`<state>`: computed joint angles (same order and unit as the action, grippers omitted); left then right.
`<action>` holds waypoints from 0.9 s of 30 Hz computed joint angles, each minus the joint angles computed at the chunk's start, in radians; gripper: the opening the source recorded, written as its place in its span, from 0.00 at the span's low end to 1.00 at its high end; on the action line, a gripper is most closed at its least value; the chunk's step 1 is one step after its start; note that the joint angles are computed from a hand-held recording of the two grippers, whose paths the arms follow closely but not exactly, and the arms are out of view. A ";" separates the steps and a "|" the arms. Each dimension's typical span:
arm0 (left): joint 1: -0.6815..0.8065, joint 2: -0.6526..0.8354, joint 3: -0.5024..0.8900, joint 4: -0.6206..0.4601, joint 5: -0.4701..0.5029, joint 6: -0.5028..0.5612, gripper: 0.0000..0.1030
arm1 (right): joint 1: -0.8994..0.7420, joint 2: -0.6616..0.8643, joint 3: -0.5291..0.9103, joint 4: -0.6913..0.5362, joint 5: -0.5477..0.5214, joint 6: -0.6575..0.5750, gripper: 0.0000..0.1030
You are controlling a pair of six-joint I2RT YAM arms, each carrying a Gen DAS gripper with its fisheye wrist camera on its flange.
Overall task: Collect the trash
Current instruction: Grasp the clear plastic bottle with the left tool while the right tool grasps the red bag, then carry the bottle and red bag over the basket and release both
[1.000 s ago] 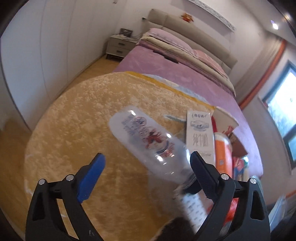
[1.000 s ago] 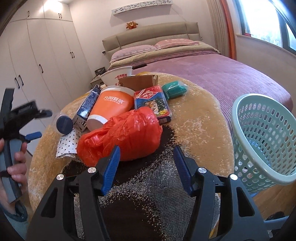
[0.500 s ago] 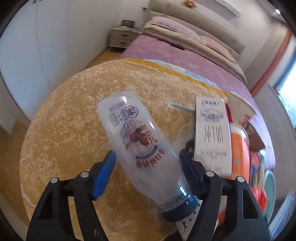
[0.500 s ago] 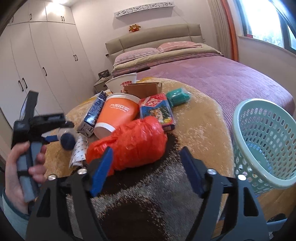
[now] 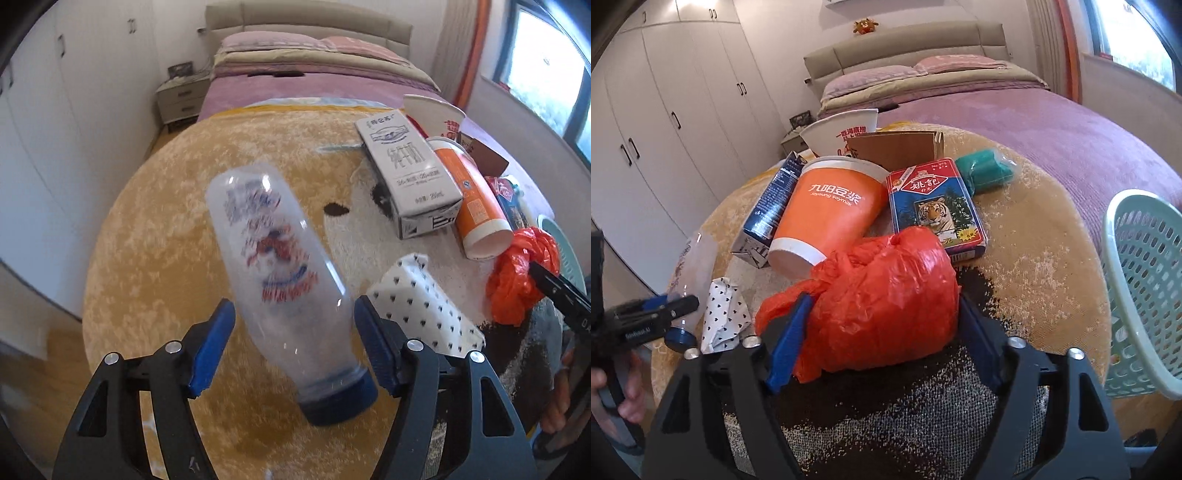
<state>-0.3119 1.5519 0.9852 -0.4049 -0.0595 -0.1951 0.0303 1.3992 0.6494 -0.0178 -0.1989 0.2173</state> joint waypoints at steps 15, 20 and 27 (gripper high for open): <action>-0.019 -0.173 -0.174 0.160 -0.041 -0.120 0.52 | -0.091 -0.243 -0.115 -0.053 -0.080 -0.009 0.36; -0.115 -0.256 -0.155 0.143 -0.085 -0.127 0.52 | -0.197 -0.342 -0.117 -0.109 -0.128 -0.023 0.35; -0.334 -0.173 0.000 0.162 -0.123 -0.143 0.52 | -0.423 -0.438 -0.096 -0.185 -0.193 -0.078 0.36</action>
